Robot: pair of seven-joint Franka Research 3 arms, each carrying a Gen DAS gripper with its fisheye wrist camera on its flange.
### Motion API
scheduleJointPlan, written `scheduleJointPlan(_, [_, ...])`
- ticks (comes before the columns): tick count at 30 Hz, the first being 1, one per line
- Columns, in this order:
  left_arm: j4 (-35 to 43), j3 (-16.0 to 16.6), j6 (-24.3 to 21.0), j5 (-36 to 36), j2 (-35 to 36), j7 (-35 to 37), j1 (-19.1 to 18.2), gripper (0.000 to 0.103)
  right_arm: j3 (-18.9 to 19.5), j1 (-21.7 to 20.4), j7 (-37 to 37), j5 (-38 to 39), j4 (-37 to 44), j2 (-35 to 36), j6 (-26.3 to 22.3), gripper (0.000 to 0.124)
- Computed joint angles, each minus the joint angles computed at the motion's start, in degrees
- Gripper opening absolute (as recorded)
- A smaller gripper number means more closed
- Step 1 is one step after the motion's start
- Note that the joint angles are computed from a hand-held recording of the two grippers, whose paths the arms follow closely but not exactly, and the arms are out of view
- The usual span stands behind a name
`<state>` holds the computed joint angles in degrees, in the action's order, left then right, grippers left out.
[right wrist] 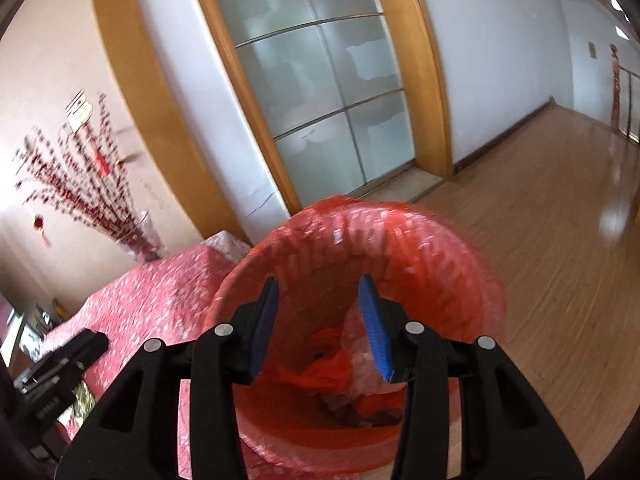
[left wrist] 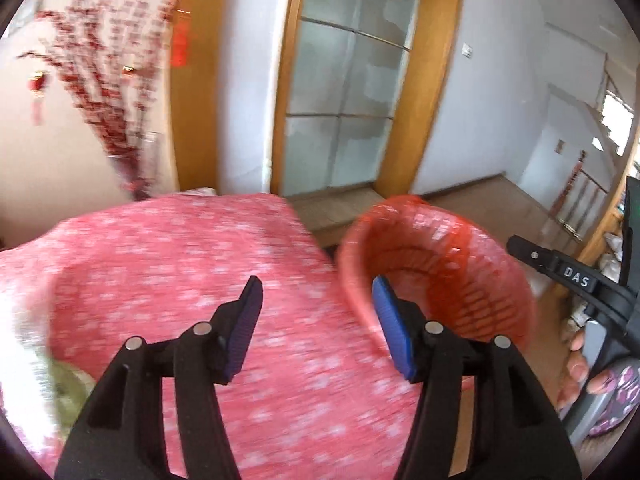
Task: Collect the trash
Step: 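Return to the table and grasp the bubble wrap with the left tool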
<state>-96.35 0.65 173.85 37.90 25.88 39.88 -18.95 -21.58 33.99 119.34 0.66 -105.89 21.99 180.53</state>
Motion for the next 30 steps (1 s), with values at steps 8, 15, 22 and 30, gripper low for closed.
scheduleJointPlan(8, [-13.56, 18.08, -3.92, 26.49, -12.61, -30.04, -8.07, 0.061, 9.29, -3.93, -6.21, 0.62, 3.27, 1.29, -1.51, 0.043])
scheduleJointPlan(15, [-20.38, 16.46, -9.94, 25.58, -17.46, -33.12, -1.25, 0.062, 16.26, -6.04, -12.23, 2.64, 8.22, 4.31, -4.65, 0.043])
scheduleJointPlan(22, [-21.02, 11.22, -12.14, 18.45, -15.71, -27.32, 5.7, 0.062, 17.6, -4.81, -15.12, 2.76, 10.4, 5.49, -6.87, 0.043])
scheduleJointPlan(30, [-21.18, 4.7, -11.77, 12.77, -13.96, -24.23, 13.18, 0.047, 18.53, -4.32, -16.7, 2.25, 12.64, 6.65, -8.85, 0.043])
